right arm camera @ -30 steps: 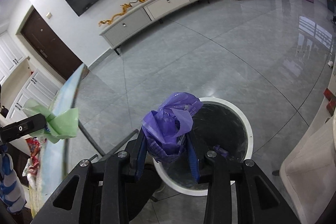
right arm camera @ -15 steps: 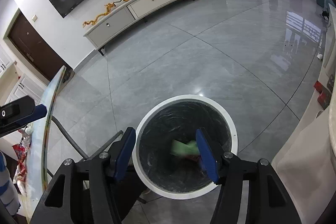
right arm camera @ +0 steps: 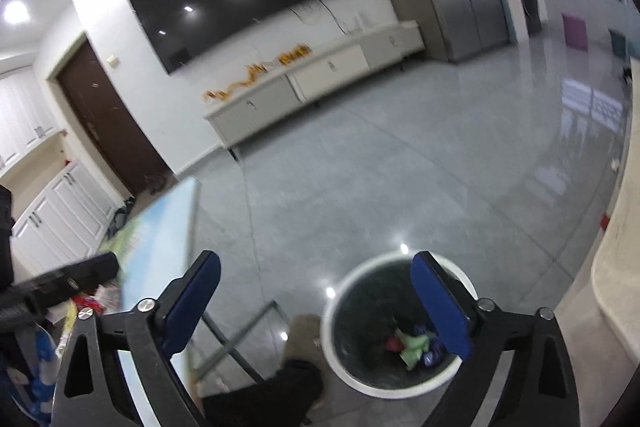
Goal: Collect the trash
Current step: 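Move both open tools back over the table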
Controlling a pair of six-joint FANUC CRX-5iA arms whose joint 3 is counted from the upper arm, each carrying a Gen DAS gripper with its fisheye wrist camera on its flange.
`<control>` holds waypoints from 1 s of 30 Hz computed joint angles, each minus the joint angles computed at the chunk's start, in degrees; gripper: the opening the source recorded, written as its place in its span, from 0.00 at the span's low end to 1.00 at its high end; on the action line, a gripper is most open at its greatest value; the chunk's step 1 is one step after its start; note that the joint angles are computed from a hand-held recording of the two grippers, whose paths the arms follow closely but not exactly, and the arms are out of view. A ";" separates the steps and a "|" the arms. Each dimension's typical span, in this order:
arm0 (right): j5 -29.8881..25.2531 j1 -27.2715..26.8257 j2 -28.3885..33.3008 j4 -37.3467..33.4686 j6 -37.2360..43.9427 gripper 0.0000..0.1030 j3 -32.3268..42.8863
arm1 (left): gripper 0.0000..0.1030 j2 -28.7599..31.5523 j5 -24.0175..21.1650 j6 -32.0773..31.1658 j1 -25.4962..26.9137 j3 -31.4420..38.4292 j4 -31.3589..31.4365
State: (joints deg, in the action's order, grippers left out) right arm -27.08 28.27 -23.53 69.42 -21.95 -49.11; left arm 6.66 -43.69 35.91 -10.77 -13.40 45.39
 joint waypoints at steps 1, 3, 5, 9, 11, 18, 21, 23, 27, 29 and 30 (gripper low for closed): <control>0.24 0.31 -0.36 1.69 -0.87 0.99 0.21 | 0.56 -1.25 -0.02 -1.17 1.06 -1.28 0.93; 1.37 0.29 -0.84 5.83 -3.56 1.00 0.49 | 0.56 -3.39 0.18 -2.68 2.83 -3.45 1.98; 3.49 -0.22 -0.98 10.83 -6.71 1.00 1.00 | 0.56 -5.59 -0.09 -4.51 5.13 -5.63 3.14; 6.47 -0.83 -0.40 19.96 -11.46 1.00 2.58 | 0.56 -9.49 -0.58 -7.26 10.43 -9.52 4.59; 7.49 -1.10 0.42 24.71 -13.86 1.00 3.66 | 0.56 -10.97 -0.99 -8.08 13.42 -11.07 5.50; 12.70 -0.38 5.40 29.67 -14.34 1.00 9.06 | 0.56 -13.51 -2.97 -13.21 24.93 -15.19 9.40; 12.05 4.25 8.87 19.66 -4.70 1.00 12.23 | 0.56 -13.27 -2.61 -14.04 27.55 -15.39 8.18; 13.44 5.68 11.29 14.54 0.12 1.00 14.26 | 0.56 -12.88 -3.13 -14.69 29.58 -15.36 6.50; 14.24 9.36 15.33 3.24 11.20 1.00 17.75 | 0.56 -11.48 -3.72 -14.93 31.60 -15.13 2.73; 14.57 11.21 17.30 -5.32 19.35 1.00 19.68 | 0.56 -9.86 -4.17 -14.36 31.82 -14.06 0.50; 14.07 12.28 18.46 -10.53 24.18 0.98 21.19 | 0.56 -9.11 -4.27 -14.37 31.91 -13.72 -0.45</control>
State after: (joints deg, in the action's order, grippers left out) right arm -13.02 40.55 -5.08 58.90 2.23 -27.92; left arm -2.45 -47.96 21.55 21.14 -27.12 44.94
